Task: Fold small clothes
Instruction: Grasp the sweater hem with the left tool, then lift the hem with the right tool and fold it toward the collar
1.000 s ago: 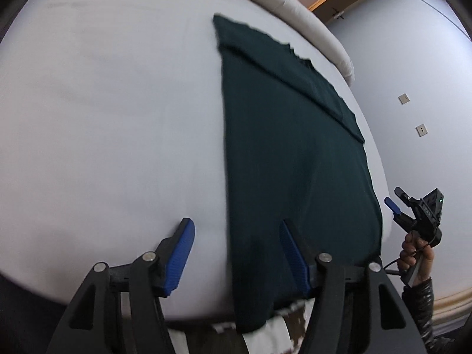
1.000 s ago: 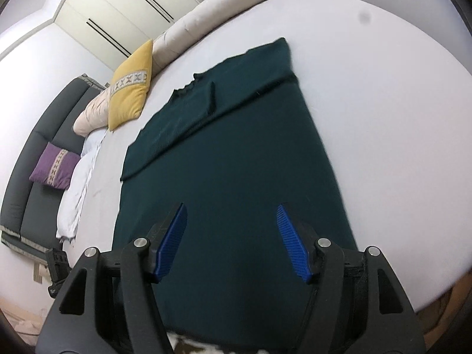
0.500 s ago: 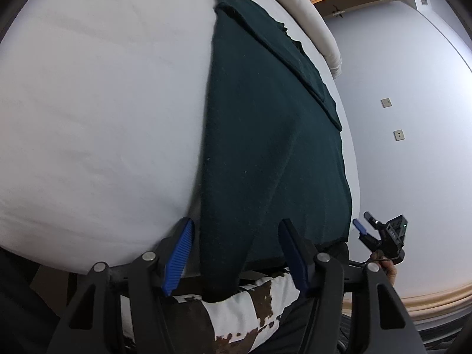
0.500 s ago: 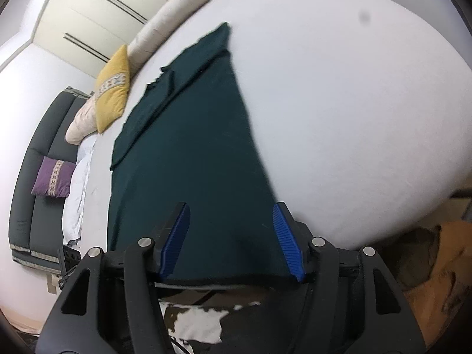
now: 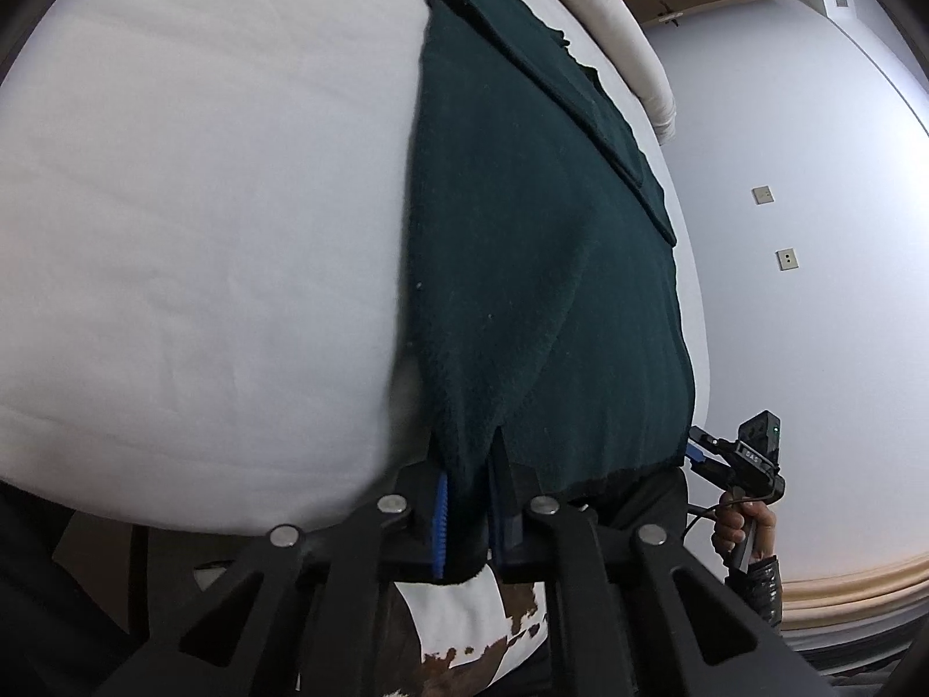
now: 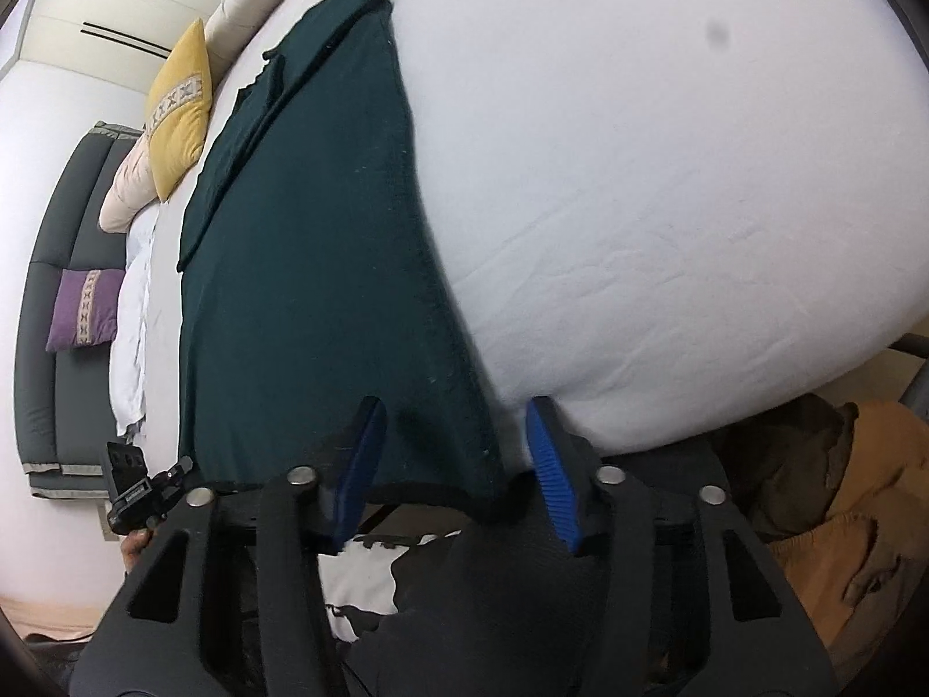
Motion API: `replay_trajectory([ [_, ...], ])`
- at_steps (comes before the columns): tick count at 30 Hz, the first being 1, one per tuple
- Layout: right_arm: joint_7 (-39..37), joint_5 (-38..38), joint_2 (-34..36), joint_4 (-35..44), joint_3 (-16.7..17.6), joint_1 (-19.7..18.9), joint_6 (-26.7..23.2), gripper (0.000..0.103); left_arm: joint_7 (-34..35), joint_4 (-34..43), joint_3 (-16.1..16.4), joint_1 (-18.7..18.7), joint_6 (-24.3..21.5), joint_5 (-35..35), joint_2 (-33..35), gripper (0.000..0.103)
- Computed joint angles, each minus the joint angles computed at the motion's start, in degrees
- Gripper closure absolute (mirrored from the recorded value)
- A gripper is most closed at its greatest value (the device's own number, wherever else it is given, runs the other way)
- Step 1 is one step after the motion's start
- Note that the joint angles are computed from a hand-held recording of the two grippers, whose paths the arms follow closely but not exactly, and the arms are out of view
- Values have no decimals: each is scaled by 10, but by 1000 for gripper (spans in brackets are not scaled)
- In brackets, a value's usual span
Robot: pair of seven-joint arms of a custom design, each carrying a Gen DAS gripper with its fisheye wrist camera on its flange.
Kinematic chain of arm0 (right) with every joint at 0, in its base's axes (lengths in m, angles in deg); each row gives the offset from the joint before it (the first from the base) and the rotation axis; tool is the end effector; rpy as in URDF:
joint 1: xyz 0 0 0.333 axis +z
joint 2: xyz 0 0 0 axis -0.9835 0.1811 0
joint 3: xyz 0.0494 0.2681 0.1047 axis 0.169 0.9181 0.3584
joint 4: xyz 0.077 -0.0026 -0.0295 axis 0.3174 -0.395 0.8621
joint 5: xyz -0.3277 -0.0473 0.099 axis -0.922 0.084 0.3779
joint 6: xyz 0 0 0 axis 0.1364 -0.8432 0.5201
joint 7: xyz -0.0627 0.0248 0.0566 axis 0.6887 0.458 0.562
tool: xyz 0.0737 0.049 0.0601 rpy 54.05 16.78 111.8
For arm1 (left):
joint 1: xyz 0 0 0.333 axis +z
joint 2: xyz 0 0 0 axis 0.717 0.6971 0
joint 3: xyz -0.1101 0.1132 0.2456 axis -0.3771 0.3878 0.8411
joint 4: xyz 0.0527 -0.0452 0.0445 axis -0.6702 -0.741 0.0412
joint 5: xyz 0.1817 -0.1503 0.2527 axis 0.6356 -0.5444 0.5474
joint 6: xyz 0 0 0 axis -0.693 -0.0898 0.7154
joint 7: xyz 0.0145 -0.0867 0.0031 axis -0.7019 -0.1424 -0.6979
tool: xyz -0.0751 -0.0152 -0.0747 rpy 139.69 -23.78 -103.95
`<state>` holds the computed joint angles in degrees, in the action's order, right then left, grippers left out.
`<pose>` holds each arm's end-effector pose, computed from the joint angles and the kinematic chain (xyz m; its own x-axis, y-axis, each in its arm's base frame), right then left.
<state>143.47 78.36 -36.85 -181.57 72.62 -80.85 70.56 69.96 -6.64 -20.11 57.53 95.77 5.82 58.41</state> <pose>0.6497 0.0404 0.3151 -0.0865 -0.8243 -0.5596 -0.9570 0.2249 -0.1834 0.6430 -0.0285 0.3865 0.1944 -0.6693 0.7171 -0.9055 -0.4036 -0.1313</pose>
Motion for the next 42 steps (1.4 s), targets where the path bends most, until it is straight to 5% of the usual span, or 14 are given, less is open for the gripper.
replay_trajectory([
  [6,-41,16,16,18,8,-23,-67,76,8,-13,-1,3,7,-16,-7,92],
  [11,-65,47,5,-9,12,-22,-45,96,15,-23,3,1,15,-19,-19,94],
  [19,-120,110,-41,-73,15,-19,15,98,31,-42,4,6,28,-56,-42,95],
  [28,-177,193,-87,-91,17,-18,25,98,69,-44,13,14,11,-153,-61,95],
  [42,-171,297,-39,75,28,-18,29,98,80,113,9,26,11,-255,15,95],
])
